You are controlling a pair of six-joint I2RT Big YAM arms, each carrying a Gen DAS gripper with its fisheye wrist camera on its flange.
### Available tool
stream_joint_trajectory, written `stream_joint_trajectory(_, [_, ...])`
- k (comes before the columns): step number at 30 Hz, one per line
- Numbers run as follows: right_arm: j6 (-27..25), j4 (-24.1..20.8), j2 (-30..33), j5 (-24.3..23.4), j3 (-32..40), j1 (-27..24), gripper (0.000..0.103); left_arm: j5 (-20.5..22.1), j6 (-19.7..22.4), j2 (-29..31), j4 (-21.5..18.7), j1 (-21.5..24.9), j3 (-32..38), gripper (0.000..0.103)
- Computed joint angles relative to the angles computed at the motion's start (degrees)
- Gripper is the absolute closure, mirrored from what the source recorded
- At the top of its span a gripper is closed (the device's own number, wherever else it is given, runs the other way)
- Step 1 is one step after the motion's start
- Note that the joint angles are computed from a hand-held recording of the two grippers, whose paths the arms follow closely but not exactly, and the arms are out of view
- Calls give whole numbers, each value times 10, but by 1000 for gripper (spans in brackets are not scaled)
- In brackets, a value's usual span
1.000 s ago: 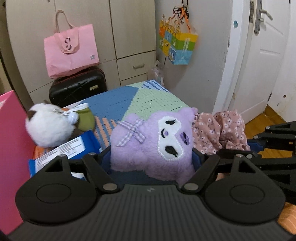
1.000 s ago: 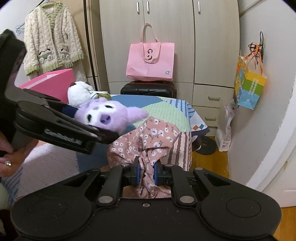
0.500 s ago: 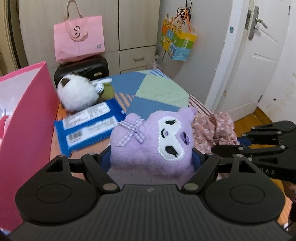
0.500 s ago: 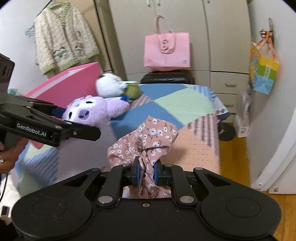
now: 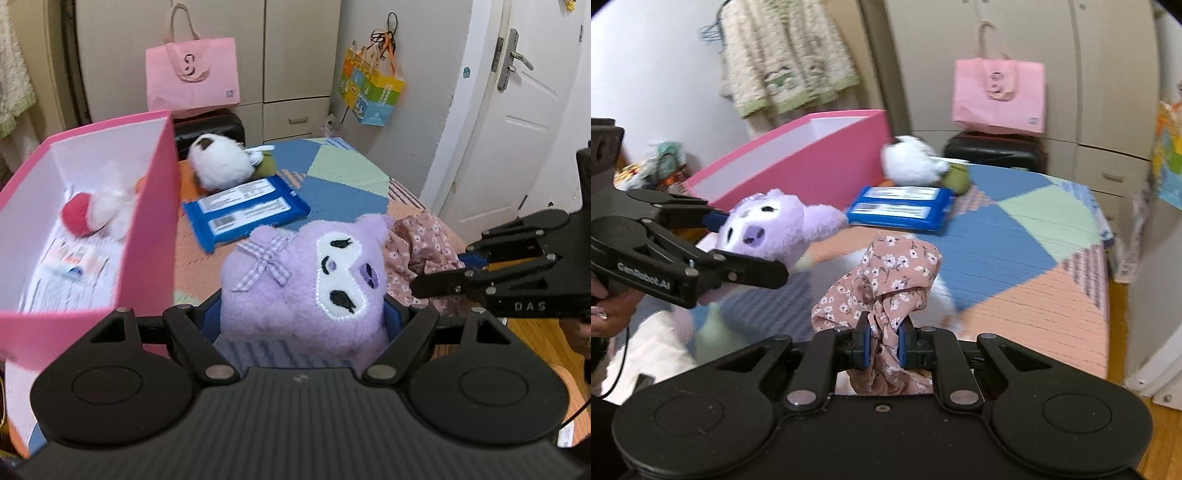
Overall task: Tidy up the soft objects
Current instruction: 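Carry the plush toy and scrunchie over the pink box with both tools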
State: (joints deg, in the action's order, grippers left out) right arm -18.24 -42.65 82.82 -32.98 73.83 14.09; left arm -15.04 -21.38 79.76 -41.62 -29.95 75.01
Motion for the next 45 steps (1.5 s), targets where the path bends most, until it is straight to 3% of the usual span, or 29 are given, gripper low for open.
stream_joint_trajectory(10, [-68, -82, -9, -58, 46, 47, 86, 69, -36, -86, -53, 23, -39, 24])
stream_joint_trajectory(14, [-80, -87, -9, -59, 68, 70, 85, 59, -21, -111, -63, 33, -40, 24])
stream_joint_trajectory(17, [-60, -42, -11, -56, 71, 85, 84, 49, -12, -129, -45, 46, -51, 23])
stream_joint_trajectory(24, [-10, 3, 36, -77, 127, 111, 84, 30, 24, -147, 6, 91, -62, 23])
stream_joint_trajectory(30, [30, 49, 85, -45, 184, 127, 84, 76, 69, -119, 23, 152, -32, 22])
stream_joint_trajectory(38, [22, -22, 195, 18, 325, 157, 84, 84, 127, -38, -3, 209, 29, 22])
stream_joint_trajectory(45, [-6, -116, 283, 58, 442, 181, 84, 80, 141, 23, -41, 241, 64, 22])
